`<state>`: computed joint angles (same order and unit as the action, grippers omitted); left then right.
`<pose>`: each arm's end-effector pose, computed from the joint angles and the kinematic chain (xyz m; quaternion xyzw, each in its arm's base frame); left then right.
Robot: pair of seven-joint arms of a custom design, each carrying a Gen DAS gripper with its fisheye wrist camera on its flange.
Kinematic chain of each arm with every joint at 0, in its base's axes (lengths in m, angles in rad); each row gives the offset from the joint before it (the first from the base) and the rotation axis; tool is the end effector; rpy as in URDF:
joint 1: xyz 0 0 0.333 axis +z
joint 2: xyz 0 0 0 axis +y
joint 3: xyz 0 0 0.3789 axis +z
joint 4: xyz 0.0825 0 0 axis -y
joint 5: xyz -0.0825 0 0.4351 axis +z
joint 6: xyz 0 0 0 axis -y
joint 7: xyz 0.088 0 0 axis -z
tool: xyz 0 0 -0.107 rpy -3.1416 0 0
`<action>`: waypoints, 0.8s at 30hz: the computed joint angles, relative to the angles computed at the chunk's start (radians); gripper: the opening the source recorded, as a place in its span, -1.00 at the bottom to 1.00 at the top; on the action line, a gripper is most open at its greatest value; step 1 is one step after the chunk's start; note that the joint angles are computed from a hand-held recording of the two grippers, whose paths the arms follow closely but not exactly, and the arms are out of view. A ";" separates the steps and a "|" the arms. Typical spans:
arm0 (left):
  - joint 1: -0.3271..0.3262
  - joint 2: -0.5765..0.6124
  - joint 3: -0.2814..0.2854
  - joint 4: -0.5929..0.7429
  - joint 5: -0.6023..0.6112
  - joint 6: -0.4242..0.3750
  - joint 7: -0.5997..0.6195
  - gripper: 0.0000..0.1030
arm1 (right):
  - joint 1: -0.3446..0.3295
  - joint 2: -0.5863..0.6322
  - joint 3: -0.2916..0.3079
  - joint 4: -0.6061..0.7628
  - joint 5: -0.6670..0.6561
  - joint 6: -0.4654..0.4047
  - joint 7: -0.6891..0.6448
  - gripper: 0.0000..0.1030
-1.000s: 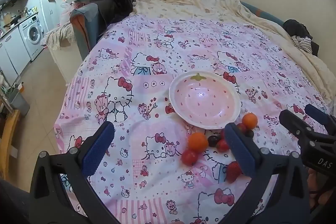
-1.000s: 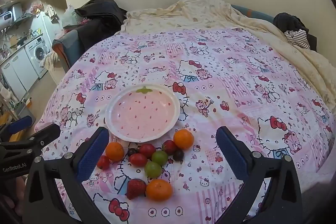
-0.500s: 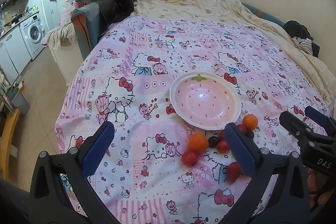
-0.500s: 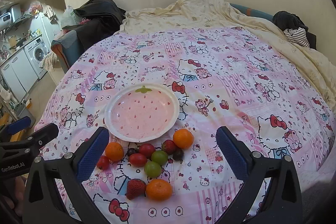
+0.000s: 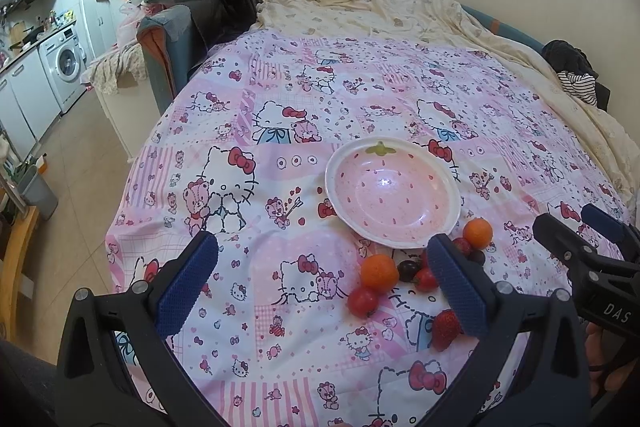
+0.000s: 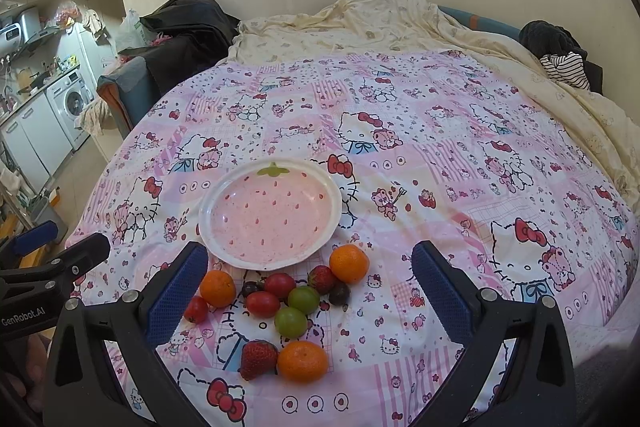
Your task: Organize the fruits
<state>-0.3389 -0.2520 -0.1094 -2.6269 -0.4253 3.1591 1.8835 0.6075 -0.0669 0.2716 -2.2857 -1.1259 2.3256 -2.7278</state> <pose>0.4470 -0.1754 0.4455 -0.5335 0.7551 -0.3252 0.1987 0.3677 0.4212 0.4296 -0.5296 0.7387 -0.3065 0.2825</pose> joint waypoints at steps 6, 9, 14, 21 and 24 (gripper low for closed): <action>0.000 0.000 0.001 0.000 0.003 0.001 -0.001 1.00 | 0.000 -0.001 -0.001 -0.001 0.001 0.002 -0.002 1.00; 0.000 0.000 0.000 0.000 0.003 0.001 -0.002 1.00 | -0.001 -0.002 -0.001 -0.001 0.002 0.003 -0.003 1.00; -0.002 -0.001 0.005 0.001 0.002 -0.005 0.000 1.00 | -0.003 -0.004 -0.001 0.000 0.006 -0.003 -0.010 1.00; 0.000 0.000 0.002 0.001 -0.001 -0.005 0.000 1.00 | 0.000 0.000 0.000 -0.002 0.004 -0.005 -0.005 1.00; 0.003 0.000 0.000 0.001 0.000 -0.006 0.000 1.00 | 0.000 0.000 -0.001 -0.002 0.003 -0.003 -0.003 1.00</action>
